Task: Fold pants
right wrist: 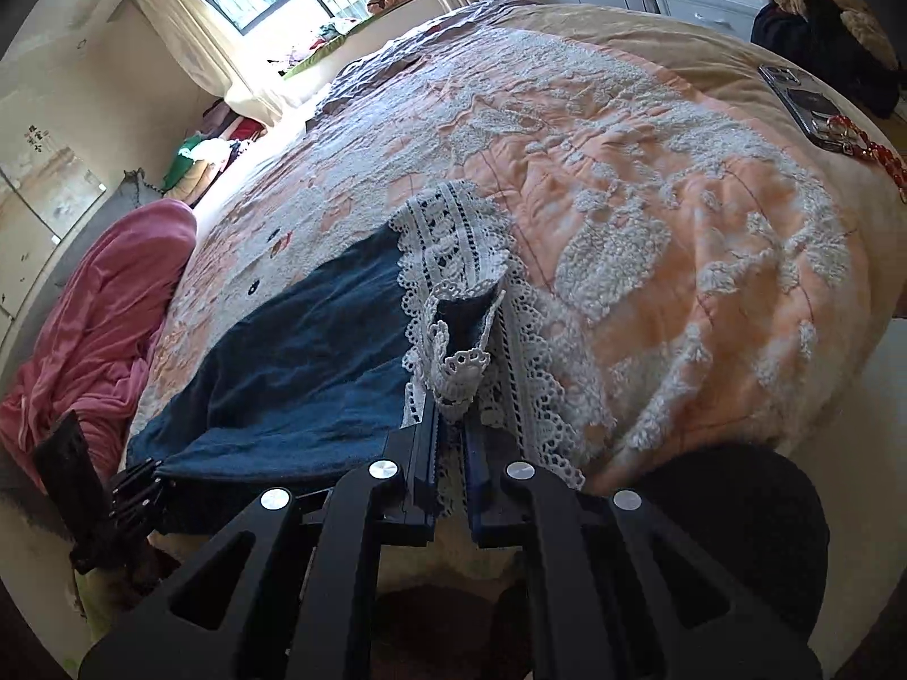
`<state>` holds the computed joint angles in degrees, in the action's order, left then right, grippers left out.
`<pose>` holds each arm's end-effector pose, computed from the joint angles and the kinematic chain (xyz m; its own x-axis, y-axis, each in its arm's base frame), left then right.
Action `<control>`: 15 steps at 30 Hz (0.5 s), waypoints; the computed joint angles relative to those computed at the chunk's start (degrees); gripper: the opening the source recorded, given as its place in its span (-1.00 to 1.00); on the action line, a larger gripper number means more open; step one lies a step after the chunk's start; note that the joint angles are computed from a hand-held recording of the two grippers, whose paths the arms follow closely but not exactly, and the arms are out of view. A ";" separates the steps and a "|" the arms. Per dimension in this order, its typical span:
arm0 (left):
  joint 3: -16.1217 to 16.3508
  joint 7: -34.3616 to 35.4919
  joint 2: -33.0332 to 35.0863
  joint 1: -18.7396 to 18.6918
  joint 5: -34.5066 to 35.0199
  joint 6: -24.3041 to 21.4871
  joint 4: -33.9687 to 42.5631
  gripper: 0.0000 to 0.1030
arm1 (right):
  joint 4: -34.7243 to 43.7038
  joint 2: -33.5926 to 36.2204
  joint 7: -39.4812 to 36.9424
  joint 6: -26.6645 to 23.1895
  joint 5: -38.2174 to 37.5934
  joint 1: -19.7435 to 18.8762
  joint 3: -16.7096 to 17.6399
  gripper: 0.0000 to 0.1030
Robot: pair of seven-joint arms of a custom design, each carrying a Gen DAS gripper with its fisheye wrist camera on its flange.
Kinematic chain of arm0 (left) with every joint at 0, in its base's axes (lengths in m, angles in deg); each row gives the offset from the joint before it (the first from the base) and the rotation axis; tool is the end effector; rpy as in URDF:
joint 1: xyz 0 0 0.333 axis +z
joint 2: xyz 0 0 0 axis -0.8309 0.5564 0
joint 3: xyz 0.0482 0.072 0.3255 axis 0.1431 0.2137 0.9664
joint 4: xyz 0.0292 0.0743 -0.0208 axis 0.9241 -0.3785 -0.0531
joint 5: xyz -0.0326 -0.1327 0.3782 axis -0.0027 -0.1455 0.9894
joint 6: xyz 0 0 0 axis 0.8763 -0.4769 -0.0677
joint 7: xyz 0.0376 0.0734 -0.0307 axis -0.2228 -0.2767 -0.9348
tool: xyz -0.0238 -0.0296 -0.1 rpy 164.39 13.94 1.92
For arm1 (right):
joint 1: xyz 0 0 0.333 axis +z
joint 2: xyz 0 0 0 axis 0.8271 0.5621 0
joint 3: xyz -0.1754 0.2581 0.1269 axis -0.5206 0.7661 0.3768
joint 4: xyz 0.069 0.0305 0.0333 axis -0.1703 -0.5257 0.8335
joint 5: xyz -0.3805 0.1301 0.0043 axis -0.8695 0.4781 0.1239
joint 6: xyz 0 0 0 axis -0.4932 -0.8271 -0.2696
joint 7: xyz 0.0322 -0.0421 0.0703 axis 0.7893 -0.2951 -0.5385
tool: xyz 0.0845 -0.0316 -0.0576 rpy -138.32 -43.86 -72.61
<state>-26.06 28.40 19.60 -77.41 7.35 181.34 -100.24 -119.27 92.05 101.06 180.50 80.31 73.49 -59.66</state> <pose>0.6726 -0.4125 0.4777 -0.5060 -0.8476 0.1598 -0.6962 0.2920 -0.6558 0.6938 0.2669 0.5020 -0.0593 -0.9035 -0.4246 -0.8160 0.2888 -0.5007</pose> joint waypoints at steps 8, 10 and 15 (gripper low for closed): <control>2.06 -1.92 0.11 -2.06 3.90 -3.62 0.20 -0.88 | -5.63 -1.71 -5.41 0.70 9.10 -3.90 3.79 -0.76; 2.00 -1.89 -0.74 -1.94 4.36 -2.94 -1.39 -0.85 | -6.48 -2.79 -7.31 0.39 10.79 -4.42 4.05 -0.61; 1.84 -2.67 -2.76 -1.74 5.03 -1.08 -4.73 -0.64 | -8.39 -5.56 -5.84 4.06 4.68 -1.80 0.22 -0.31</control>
